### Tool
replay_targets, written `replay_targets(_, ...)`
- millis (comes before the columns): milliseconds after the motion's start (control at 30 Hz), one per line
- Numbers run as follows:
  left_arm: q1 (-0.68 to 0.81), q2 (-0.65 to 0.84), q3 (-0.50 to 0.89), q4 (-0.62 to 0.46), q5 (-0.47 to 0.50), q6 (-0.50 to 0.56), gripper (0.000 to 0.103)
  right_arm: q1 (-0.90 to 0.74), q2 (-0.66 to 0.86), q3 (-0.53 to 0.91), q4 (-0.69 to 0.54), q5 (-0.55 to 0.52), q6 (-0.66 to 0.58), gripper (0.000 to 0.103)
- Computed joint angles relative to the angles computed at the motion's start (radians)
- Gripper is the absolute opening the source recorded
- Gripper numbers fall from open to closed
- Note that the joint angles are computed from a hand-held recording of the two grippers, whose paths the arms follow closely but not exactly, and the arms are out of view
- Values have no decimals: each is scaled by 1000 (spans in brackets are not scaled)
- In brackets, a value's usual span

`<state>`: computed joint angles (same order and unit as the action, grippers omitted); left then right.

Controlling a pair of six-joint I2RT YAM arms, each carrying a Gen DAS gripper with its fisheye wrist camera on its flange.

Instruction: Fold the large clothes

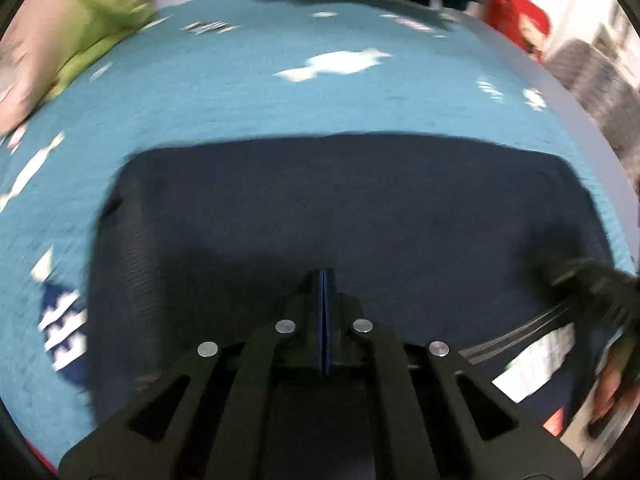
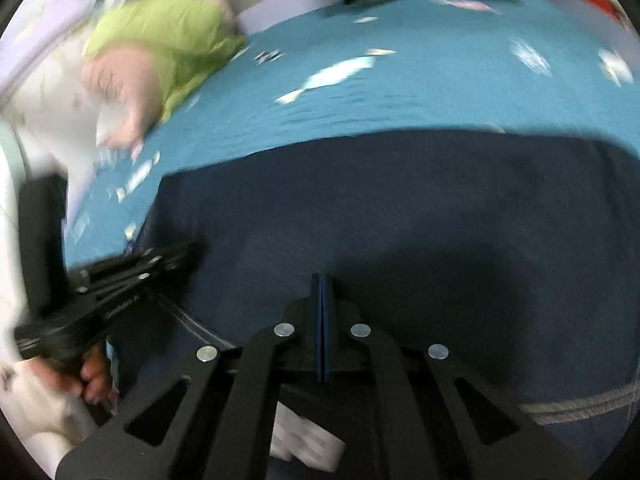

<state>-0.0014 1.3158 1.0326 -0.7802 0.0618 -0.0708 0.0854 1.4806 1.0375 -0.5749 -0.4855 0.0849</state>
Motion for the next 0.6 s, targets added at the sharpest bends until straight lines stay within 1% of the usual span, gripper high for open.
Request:
replay_targets(33, 53, -19, -24, 0, 22, 19, 2, -32, -24, -20, -11, 52, -13, 0)
replay_targets(67, 150, -41, -43, -11, 82, 58, 2, -104, -42, -35, -32, 40, -60, 0)
replay_targets(100, 198, -50, -42, -33, 87, 83, 2, -159, -64, -53, -51, -1, -85, 0)
replay_targets(133, 235, -55, -34, -55, 99, 108, 2, -230, -85, -48, -98, 19, -109, 0)
replay_targets(167, 251, -64, -25, -77, 93, 118, 2, -253, -108, -51, -115, 49, -120, 0)
replay_targets(200, 226, -76, -12, -101, -30, 98, 2, -245, -145, -54, -128, 187, -112, 0)
replay_targets(233, 224, -86, 1, -120, -61, 94, 2, -258, -177, -41, -162, 262, -118, 0)
replay_targets(267, 240, -96, 24, -150, -43, 91, 2, -291, -209, -33, -190, 233, -105, 6)
replay_targets(300, 250, -116, 45, -188, -7, 68, 2, -333, -250, -32, -218, 134, -79, 6)
replay_targets(333, 247, -129, 58, -214, 17, 52, 2, -346, -277, -31, -242, 64, -64, 6)
replay_targets(367, 216, -150, 72, -249, 52, 20, 2, -318, -314, -32, -270, 12, -52, 6)
replay_targets(400, 178, -165, 78, -275, 92, -4, 2, -257, -343, -37, -277, 28, -28, 6)
replay_targets(433, 142, -169, 75, -283, 126, -19, 2, -147, -376, -47, -289, 28, -6, 6)
replay_targets(467, 95, -176, 74, -297, 160, -38, 2, -77, -388, -63, -283, -3, 22, 6)
replay_targets(533, -48, -190, 46, -276, 193, -113, 2, 36, -378, -96, -240, -106, 92, 6)
replay_targets(567, -91, -184, 30, -250, 210, -132, 3, 109, -370, -123, -205, -123, 124, 6)
replay_targets(600, -159, -170, 11, -234, 202, -165, 3, 173, -355, -139, -190, -96, 129, 6)
